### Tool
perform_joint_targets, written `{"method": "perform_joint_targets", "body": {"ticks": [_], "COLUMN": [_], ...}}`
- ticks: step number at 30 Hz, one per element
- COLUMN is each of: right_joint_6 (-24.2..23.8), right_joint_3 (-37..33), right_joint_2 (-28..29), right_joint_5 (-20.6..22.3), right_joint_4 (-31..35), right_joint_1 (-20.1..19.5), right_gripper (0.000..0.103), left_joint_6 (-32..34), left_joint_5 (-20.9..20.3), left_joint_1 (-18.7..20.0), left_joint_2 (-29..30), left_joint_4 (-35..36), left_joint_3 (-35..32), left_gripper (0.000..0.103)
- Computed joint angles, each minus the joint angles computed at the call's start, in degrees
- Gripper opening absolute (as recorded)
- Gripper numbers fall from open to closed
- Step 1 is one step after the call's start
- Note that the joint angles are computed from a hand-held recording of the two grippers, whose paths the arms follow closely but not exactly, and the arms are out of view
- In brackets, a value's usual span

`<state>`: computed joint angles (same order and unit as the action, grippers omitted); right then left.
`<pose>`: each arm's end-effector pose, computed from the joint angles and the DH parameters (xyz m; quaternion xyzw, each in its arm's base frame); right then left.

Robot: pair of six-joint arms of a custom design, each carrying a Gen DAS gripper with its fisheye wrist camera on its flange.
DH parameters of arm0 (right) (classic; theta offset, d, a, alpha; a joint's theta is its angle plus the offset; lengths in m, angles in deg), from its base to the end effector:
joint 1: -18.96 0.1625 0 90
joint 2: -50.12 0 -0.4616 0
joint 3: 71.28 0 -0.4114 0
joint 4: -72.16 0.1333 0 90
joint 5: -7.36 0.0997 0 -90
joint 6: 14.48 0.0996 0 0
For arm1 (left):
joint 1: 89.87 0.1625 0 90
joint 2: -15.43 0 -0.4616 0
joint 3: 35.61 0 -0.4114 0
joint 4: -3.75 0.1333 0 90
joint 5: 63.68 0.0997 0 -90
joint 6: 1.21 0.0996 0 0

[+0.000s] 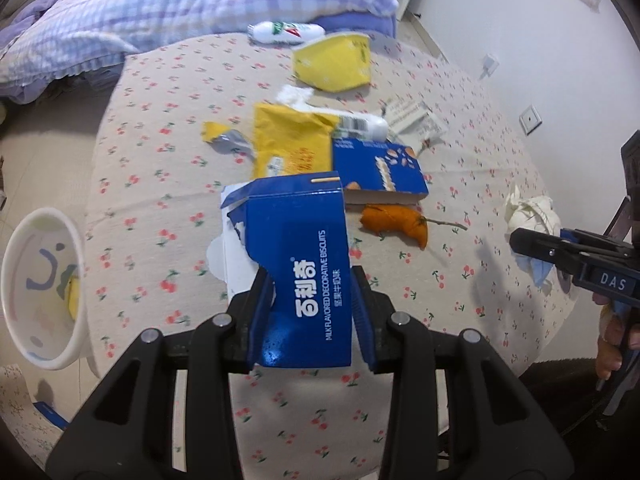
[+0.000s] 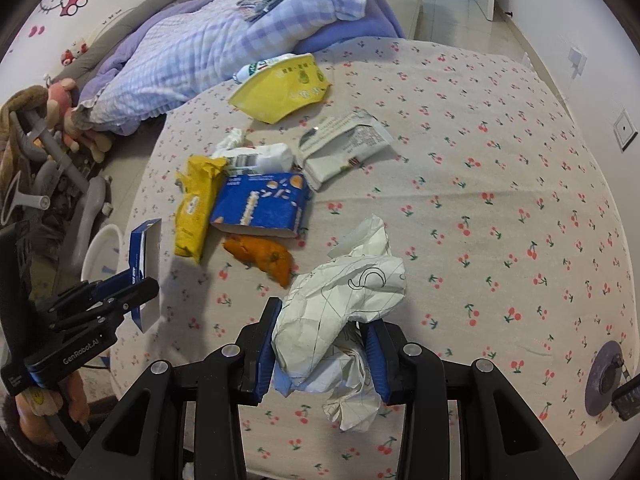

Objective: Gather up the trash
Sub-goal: 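Grasp the blue biscuit box with the left tool, then carry box and tissue to the wastebasket and release both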

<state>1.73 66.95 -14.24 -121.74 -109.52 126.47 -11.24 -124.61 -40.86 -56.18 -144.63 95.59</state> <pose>0.1974 -0.3913 0.1403 -0.0412 -0.9315 0.2355 0.2741 -0.1591 -0.4601 0.1566 0.2609 0.9321 -0.0989 0.2309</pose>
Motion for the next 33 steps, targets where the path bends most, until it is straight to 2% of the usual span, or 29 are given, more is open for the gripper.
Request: {"method": "perform_joint_targets", "body": {"ticks": [9,18,23,31,32,33], "right_joint_6": [0.18,-0.31,-0.88,-3.36,-3.56,-3.76], "right_joint_3": [-4.60,-11.11,-15.55,-22.73,-23.31,-24.22], "right_joint_2": [4.72,11.29,15.66,22.64,23.24,24.08], "right_joint_5": [1.44,3.65,5.12,8.39,8.87,9.44], "right_joint_4": [1.15,3.10,4.41,6.28,6.29,6.39], "right_joint_1": [3.54,6.91,8.66,10.40,10.43,10.49], "right_gripper": [0.040,0.040,0.040,0.040,0.040,0.040], "left_joint_6": [-1.14,-2.16,-2.79,-1.34,-1.45,-1.84], "left_joint_5": [2.81,6.29,7.83,9.03,9.45,9.90], "left_joint_1": [3.19,8.35,12.10,17.39,17.69,17.99], "left_joint_2": [-7.26,-14.03,-16.66,-16.66,-16.46,-16.07], "left_joint_4": [1.76,4.31,4.63,1.50,1.34,1.74], "left_joint_3": [0.89,0.29,-0.74,-2.83,-3.00,-3.42], "left_gripper": [0.040,0.040,0.040,0.040,0.042,0.054]}}
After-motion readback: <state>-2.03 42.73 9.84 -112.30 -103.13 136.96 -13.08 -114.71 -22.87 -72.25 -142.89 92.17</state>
